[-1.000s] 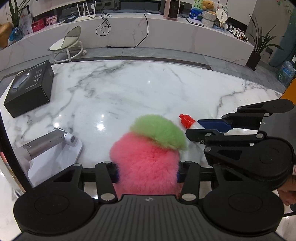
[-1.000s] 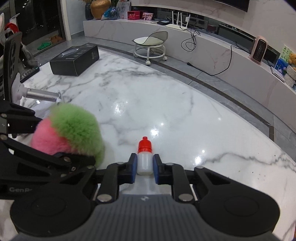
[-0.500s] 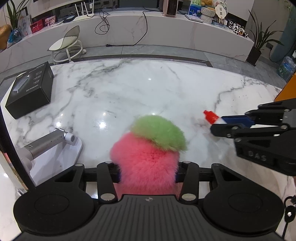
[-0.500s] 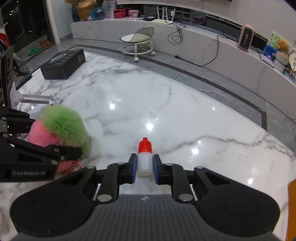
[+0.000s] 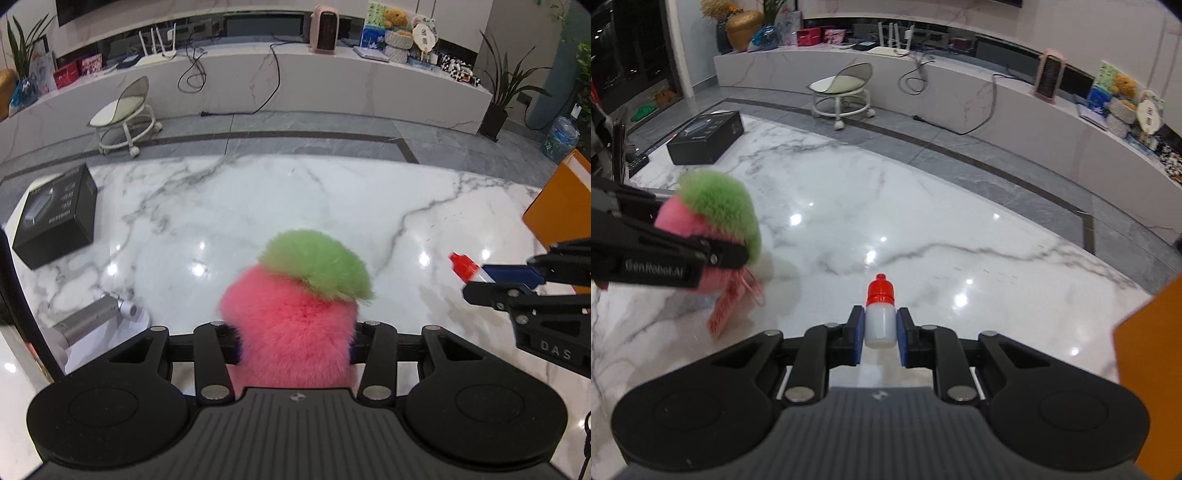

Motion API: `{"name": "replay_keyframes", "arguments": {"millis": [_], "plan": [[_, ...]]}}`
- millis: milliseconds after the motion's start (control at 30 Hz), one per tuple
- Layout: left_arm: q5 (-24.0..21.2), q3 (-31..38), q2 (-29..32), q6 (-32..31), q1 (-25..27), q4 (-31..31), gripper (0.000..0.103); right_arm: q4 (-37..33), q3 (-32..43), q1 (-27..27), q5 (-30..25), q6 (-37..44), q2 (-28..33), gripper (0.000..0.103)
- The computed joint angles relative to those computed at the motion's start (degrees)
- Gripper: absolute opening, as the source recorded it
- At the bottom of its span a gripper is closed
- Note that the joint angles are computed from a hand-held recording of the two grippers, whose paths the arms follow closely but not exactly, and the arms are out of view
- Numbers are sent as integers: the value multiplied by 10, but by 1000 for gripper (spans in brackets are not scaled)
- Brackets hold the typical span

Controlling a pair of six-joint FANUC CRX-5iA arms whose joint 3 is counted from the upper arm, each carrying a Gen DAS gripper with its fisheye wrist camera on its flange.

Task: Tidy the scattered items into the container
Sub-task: 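Carry the fluffy ball and white bottle over the orange box with both tools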

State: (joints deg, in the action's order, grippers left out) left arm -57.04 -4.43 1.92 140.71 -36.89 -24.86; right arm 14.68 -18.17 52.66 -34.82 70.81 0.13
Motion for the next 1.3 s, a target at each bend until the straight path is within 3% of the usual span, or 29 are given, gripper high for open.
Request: {"name": "replay_keyframes", "arguments": {"millis": [500, 1000, 1300], "plan": [[3, 44, 41, -7, -14, 7, 51, 37, -93, -40, -2, -69, -121, 20], [-44, 95, 66, 11, -45, -21, 51, -43, -69, -148, 9, 1, -182, 20], [-91, 215, 130, -22, -73, -37, 51, -28, -76, -226, 32, -32, -202, 20]]}}
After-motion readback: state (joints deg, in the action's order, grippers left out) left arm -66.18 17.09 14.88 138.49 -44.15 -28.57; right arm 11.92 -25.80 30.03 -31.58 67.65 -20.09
